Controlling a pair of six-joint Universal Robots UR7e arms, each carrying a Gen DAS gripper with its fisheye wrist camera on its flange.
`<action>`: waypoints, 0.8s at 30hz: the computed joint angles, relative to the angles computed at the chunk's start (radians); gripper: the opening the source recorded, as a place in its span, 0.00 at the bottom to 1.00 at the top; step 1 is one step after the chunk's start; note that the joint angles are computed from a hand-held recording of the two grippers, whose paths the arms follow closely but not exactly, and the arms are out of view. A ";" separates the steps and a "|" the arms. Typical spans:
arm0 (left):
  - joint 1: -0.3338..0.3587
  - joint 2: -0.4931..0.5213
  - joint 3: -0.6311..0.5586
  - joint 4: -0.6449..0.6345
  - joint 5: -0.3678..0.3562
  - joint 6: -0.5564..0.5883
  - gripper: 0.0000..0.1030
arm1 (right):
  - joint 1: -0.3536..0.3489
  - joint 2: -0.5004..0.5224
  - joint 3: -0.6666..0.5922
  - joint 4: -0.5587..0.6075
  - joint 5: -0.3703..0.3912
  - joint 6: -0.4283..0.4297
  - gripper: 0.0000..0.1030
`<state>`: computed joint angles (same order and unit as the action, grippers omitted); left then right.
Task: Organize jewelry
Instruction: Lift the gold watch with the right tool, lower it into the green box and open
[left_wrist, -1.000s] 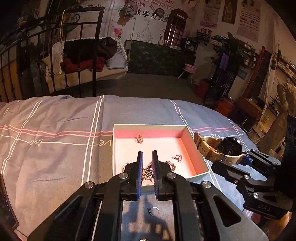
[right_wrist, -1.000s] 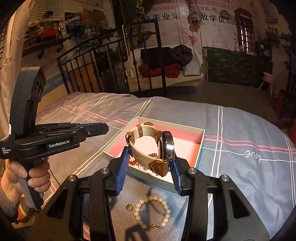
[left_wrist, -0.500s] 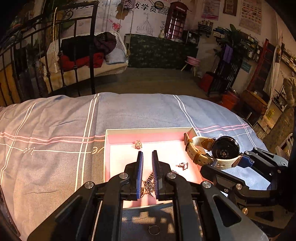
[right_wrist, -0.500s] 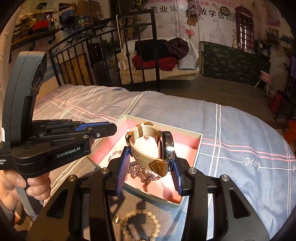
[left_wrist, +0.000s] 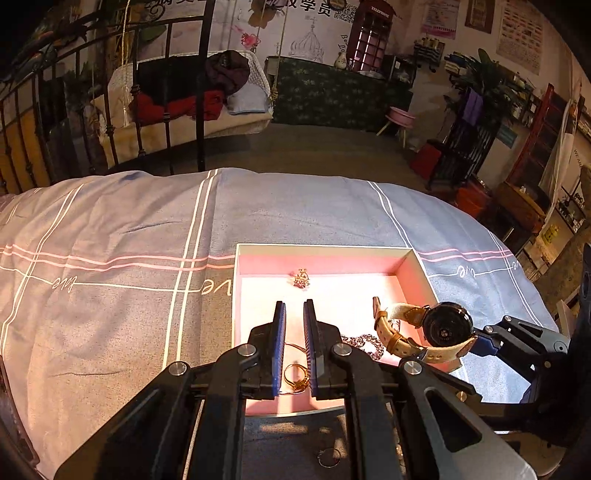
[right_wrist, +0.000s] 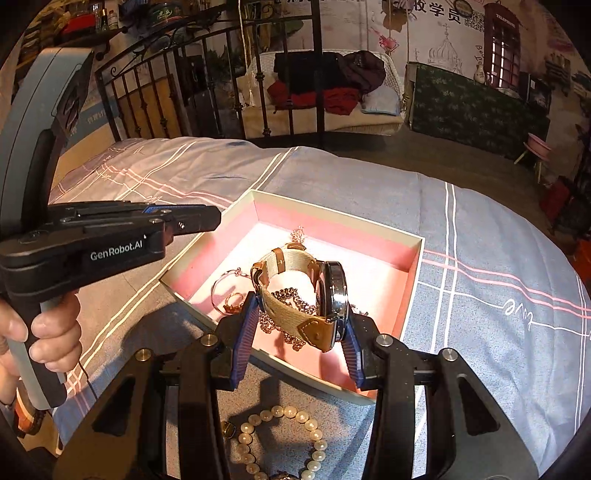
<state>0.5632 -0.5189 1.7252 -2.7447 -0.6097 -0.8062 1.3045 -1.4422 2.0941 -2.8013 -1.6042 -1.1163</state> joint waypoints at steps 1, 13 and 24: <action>0.004 0.000 -0.003 0.001 -0.004 -0.006 0.09 | 0.002 0.005 -0.002 0.002 -0.011 -0.002 0.41; 0.002 0.022 -0.069 0.067 0.024 -0.010 0.94 | -0.009 -0.023 0.034 -0.076 0.032 -0.034 0.82; -0.092 -0.051 0.145 0.032 0.004 -0.143 0.94 | -0.158 -0.217 0.136 0.069 0.075 -0.061 0.86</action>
